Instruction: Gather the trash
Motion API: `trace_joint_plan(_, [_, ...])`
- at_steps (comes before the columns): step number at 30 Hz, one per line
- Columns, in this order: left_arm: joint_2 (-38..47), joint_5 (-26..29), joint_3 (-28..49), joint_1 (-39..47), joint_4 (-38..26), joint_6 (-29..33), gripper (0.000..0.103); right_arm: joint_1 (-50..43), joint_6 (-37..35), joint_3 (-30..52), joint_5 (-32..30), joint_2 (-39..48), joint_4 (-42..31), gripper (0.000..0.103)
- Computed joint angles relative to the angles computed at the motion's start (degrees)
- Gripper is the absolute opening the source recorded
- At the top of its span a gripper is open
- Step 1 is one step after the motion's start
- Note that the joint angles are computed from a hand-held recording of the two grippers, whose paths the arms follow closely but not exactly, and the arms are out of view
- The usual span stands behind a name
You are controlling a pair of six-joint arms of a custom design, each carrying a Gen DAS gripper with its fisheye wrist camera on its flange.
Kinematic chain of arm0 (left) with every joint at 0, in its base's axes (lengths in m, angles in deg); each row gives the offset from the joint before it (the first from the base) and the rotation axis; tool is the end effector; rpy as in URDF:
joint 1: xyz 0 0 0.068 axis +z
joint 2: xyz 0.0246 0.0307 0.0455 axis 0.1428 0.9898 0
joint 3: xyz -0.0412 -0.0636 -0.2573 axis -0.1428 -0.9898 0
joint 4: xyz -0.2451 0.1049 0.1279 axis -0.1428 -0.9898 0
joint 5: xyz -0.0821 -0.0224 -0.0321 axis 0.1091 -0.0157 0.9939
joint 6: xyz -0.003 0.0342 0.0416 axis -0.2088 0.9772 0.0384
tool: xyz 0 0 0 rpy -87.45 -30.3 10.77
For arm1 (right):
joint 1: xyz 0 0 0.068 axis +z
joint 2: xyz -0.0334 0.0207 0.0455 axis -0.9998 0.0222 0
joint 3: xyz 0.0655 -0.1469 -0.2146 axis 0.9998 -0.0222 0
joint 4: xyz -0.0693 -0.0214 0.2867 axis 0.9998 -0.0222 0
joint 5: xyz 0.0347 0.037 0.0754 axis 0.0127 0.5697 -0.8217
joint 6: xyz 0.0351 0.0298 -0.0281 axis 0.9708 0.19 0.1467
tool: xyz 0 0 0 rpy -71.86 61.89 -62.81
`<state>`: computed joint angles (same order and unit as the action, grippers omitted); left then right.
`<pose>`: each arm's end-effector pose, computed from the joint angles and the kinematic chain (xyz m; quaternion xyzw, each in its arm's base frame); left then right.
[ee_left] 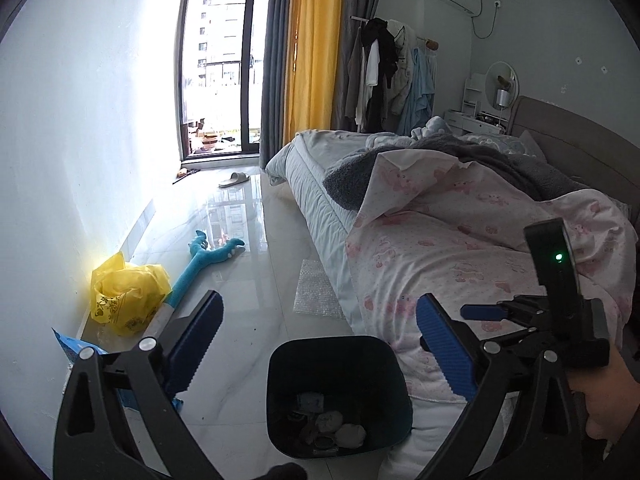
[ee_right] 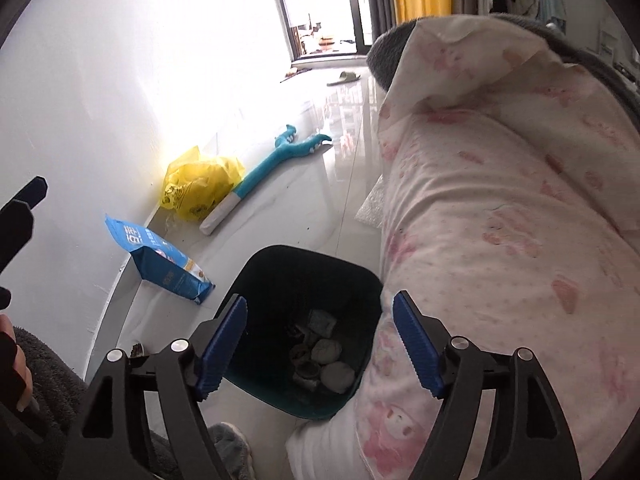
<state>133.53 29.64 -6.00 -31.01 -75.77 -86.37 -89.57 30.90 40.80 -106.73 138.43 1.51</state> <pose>0.1772 -0.1150 0.3163 -0.0905 0.8639 0.0266 0.4947 0.3237 0.0139 0.2636 -0.2987 0.8857 0.1919 0.2992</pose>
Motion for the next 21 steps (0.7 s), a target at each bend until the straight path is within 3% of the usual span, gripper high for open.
trace_joint_plan(9, [5.4, -10.8, 4.0, -11.2, -6.3, -8.2, 0.1, -17.8, -9.7, 1.5, -10.2, -8.4, -6.3, 0.099])
trace_joint_plan(15, [9.5, -18.7, 7.2, -18.5, -13.3, -19.2, 0.1, -35.6, -20.3, 5.0, -19.6, -8.8, -12.3, 0.1])
trace_joint_plan(21, [13.8, -21.7, 10.5, -24.1, -16.2, -22.4, 0.1, -48.8, -27.6, 10.0, -26.2, -3.4, -18.6, 0.1])
